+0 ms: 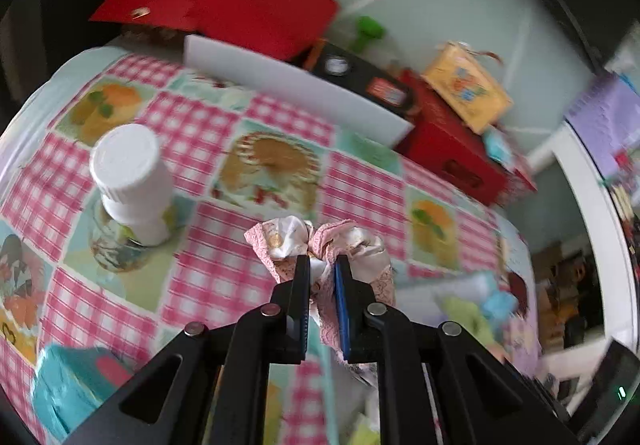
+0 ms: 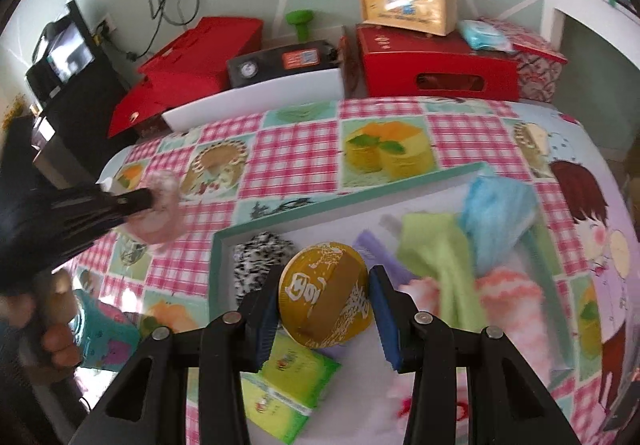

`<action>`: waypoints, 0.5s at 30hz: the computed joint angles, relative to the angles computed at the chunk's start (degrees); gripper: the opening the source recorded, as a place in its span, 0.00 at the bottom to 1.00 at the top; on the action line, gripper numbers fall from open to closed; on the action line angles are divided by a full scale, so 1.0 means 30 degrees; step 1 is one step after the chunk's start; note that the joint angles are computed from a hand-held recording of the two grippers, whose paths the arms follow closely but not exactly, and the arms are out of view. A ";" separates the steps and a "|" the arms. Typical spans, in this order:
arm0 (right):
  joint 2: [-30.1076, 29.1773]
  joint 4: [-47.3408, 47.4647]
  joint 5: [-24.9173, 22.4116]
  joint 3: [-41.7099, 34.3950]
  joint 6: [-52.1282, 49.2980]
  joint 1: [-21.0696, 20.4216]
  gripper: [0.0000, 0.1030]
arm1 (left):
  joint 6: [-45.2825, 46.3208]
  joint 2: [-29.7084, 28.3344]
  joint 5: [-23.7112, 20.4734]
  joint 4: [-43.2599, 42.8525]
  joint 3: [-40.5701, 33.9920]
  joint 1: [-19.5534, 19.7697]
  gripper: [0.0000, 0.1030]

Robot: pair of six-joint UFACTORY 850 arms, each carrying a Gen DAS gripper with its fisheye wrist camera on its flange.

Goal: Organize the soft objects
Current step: 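Carry the pink bag with the left tool while the right tool carries the cookie to the tray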

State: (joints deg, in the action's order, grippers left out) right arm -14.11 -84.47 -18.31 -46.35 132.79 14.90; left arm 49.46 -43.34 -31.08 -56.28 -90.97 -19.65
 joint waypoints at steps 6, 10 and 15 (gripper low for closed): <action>0.0871 0.1988 -0.0930 0.1092 -0.1174 0.0131 0.44 | 0.2618 0.1381 -0.0737 -0.0736 0.2110 -0.0823 0.11; 0.1128 0.1676 -0.0719 0.1728 -0.0221 0.0181 0.44 | 0.3205 0.1562 -0.0906 -0.0590 0.2821 -0.1249 0.11; 0.1093 0.2411 -0.0743 0.2039 -0.0545 0.0340 0.44 | 0.4065 0.1813 -0.0884 -0.0773 0.3504 -0.1472 0.11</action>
State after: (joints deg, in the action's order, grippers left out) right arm -10.83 -77.24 -20.54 -40.23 131.16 15.92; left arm 61.66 -37.90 -33.73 -58.60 -80.46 -24.07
